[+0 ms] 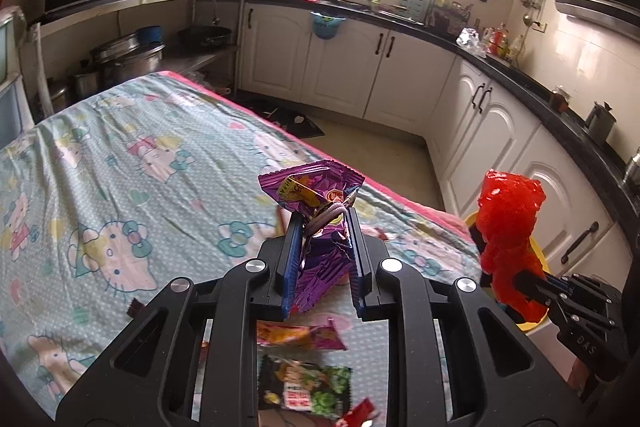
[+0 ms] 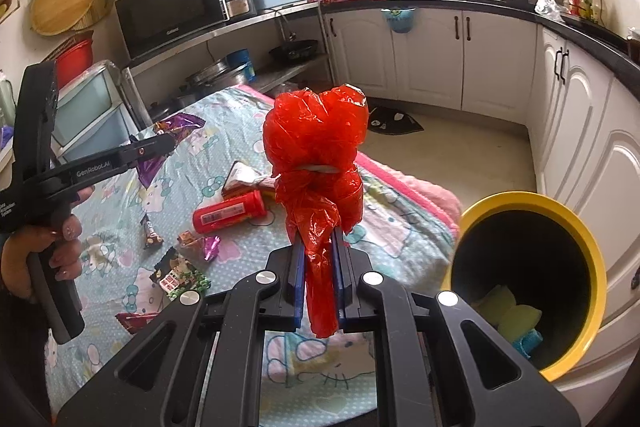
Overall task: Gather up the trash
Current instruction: 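Carry the red mesh bag and purple wrapper in both tools over the bin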
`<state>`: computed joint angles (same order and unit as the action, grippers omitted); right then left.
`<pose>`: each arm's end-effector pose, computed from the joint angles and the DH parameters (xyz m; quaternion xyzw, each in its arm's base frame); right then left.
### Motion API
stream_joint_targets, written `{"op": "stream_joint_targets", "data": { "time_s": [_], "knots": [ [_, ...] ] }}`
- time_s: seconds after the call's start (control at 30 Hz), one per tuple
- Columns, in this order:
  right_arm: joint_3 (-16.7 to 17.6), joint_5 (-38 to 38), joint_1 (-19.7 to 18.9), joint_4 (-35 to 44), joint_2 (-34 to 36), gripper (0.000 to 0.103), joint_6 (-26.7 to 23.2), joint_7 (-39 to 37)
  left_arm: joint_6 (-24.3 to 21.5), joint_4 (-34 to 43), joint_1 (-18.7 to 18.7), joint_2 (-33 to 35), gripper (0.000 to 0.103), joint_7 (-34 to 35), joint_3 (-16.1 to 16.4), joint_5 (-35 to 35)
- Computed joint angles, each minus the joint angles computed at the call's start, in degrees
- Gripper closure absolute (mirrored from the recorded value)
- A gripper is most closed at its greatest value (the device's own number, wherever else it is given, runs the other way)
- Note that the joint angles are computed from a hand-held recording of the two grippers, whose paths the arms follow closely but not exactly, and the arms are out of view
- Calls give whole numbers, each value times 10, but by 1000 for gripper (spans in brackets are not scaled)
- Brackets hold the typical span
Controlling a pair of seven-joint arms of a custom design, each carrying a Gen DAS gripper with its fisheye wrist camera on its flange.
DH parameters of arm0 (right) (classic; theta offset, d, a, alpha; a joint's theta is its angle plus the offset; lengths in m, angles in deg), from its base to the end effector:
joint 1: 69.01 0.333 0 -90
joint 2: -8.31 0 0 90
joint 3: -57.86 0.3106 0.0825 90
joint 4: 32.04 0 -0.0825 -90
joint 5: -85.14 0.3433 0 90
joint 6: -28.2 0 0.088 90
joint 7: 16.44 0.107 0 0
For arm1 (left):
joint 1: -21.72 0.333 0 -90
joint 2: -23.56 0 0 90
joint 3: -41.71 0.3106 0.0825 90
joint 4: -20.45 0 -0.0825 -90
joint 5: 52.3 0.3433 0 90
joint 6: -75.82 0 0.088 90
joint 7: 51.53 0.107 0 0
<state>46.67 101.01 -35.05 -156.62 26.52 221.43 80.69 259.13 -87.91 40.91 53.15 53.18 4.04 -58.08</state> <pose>0.5468 0.2060 0.3809 -0.6426 0.6352 -0.2111 0.3728 0.6365 -0.1331 0.4046 -0.5448 0.7112 -0.4046 0.1835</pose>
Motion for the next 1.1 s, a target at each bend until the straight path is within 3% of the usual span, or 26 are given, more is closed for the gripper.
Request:
{"op": "stream_joint_targets", "data": {
  "time_s": [0.17,0.3,0.63,0.9,1.1],
  "knots": [
    [-25,26,21,-22,-17,92,15,-12,6,0,-7,-1,88,-2,-8,6],
    [-62,80,60,-36,-29,92,26,-51,6,4,-12,0,88,-3,-15,13],
    [-88,228,93,-54,-57,92,61,-163,-7,31,-30,16,88,9,-35,19],
    [-72,329,79,-64,-79,92,95,-240,-19,63,-65,28,88,28,-38,10],
    [-42,369,45,-80,-95,92,129,-269,-28,88,-104,36,88,44,-25,2]
  ]
}}
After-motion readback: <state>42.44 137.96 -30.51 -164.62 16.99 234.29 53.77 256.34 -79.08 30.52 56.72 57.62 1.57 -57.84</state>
